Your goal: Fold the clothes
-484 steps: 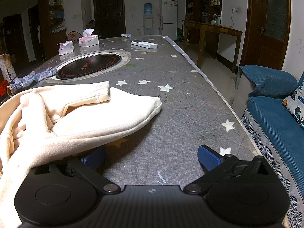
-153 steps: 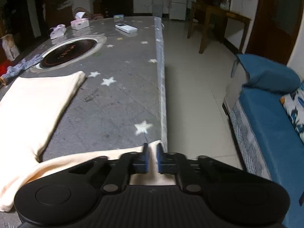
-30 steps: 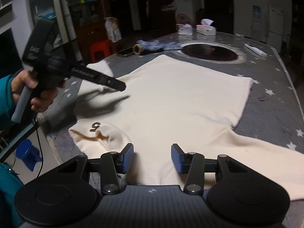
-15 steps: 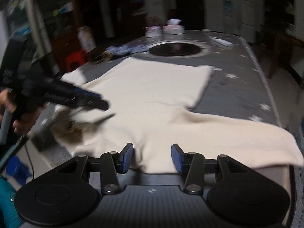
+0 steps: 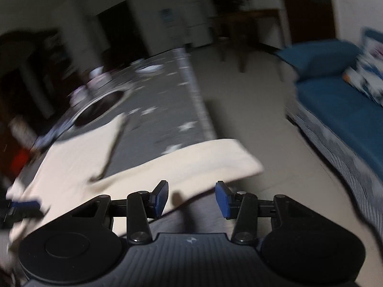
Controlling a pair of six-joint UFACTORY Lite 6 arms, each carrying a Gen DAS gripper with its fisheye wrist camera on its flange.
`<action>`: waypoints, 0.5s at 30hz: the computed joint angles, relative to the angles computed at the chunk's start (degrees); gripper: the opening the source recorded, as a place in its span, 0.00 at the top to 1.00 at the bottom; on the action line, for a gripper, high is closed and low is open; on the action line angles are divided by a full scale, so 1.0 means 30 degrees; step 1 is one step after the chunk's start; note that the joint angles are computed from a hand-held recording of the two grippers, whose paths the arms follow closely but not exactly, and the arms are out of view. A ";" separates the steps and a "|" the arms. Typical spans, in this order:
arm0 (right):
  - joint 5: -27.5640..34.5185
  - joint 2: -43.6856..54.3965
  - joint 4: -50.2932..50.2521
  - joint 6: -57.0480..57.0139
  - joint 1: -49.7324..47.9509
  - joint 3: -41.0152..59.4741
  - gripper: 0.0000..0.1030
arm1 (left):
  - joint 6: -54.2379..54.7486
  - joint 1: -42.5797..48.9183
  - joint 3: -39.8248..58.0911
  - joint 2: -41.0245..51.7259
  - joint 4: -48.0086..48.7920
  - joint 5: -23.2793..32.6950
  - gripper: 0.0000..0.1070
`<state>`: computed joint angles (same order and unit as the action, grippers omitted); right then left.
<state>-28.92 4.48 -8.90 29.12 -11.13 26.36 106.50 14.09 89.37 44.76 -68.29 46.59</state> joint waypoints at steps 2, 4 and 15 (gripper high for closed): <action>-0.0898 0.1005 -0.1478 0.2174 -0.1322 0.0235 0.57 | 0.0175 -0.0169 -0.0263 -0.0117 0.0022 -0.0123 0.54; -0.1903 0.2155 -0.3028 0.4433 -0.2594 0.0601 0.57 | 0.0212 -0.0311 -0.0410 -0.0159 0.0088 -0.0220 0.54; -0.6384 0.5914 -0.6427 0.9090 -0.5195 0.1724 0.95 | 0.0315 -0.0843 -0.0851 -0.0363 0.0293 -0.0670 0.51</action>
